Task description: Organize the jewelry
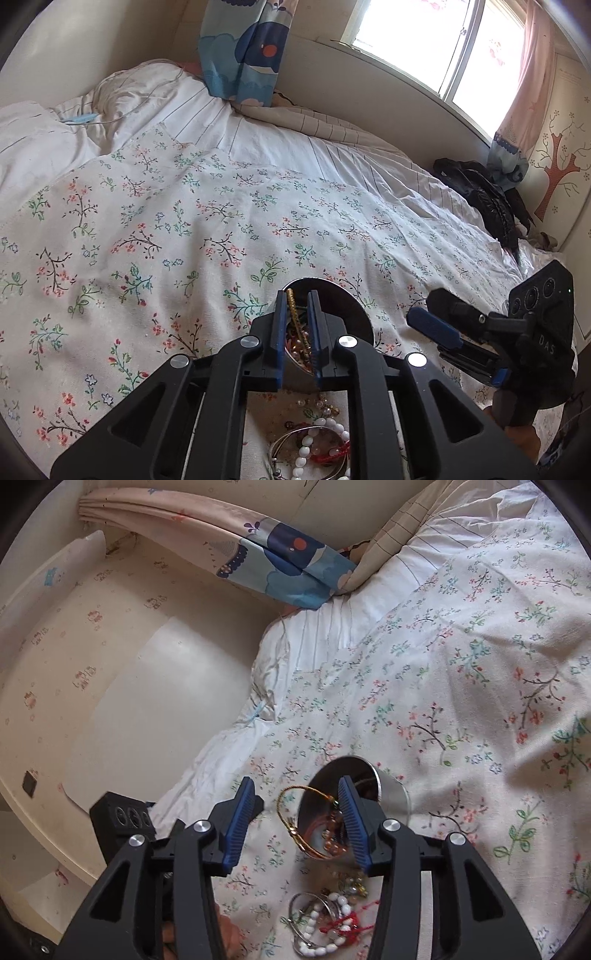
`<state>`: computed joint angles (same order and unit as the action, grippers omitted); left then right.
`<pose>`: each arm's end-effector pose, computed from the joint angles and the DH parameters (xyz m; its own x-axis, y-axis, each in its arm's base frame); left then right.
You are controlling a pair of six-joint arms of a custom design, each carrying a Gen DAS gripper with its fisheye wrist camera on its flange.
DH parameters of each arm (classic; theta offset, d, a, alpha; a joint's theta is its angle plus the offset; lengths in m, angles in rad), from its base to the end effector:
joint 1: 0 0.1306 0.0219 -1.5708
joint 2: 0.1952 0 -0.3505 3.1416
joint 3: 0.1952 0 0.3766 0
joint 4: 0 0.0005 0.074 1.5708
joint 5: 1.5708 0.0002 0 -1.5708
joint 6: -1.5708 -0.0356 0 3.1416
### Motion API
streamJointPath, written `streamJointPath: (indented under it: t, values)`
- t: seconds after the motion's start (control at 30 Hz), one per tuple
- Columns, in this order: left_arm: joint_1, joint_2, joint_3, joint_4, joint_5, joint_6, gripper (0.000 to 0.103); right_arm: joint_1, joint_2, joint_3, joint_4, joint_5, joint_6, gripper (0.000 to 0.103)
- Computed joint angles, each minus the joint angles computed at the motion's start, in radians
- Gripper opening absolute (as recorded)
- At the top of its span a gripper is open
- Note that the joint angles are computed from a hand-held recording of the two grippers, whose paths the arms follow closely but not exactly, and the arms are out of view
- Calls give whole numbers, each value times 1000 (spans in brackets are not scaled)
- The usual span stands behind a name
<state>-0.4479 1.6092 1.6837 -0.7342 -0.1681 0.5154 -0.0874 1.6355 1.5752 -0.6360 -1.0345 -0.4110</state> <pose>0.5113 -0.2396 0.4326 -0.6324 -0.2353 -0.7381 -0.0044 0.9539 -0.3002 0.5590 -0.0188 0.3874 -0.8304 0.2777 -0.4831 -0.3061 0.4970 0.8119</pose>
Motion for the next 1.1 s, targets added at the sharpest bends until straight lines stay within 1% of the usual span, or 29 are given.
streamJointPath:
  t: [0.07, 0.13, 0.2, 0.3, 0.4, 0.53, 0.6, 0.7, 0.8, 0.9, 1.0, 1.07, 1.1]
  values:
    - [7, -9, -11, -2, -6, 22, 17, -3, 3, 7, -56, 25, 33, 50]
    - [16, -20, -27, -2, -8, 45, 20, -2, 6, 20, -121, 61, 91, 50]
    - [20, -32, -43, -7, -3, 51, 21, 7, 13, 43, -221, 122, 185, 51]
    - [19, -50, -67, -29, 29, 47, 23, 19, 18, 56, -331, 199, 298, 51]
    - [11, -57, -79, -67, 55, 20, 24, 30, 0, 40, -380, 288, 379, 53]
    - [-3, -63, -94, -111, 103, -21, 27, 42, -28, 12, -394, 372, 449, 57]
    - [-15, -69, -104, -126, 118, -59, 30, 46, -35, 8, -408, 384, 479, 58]
    - [-31, -82, -127, -143, 137, -122, 34, 51, -62, -19, -418, 432, 524, 62]
    - [-36, -74, -134, -158, 160, -167, 34, 65, -83, -47, -423, 506, 566, 65]
    - [-35, -55, -124, -164, 174, -183, 34, 89, -87, -53, -407, 581, 587, 65]
    - [-33, -38, -109, -165, 180, -203, 34, 121, -89, -58, -377, 657, 618, 70]
    - [-34, -31, -104, -167, 186, -209, 33, 148, -83, -57, -357, 723, 645, 72]
    - [-34, -30, -104, -169, 189, -211, 32, 161, -82, -59, -346, 756, 662, 73]
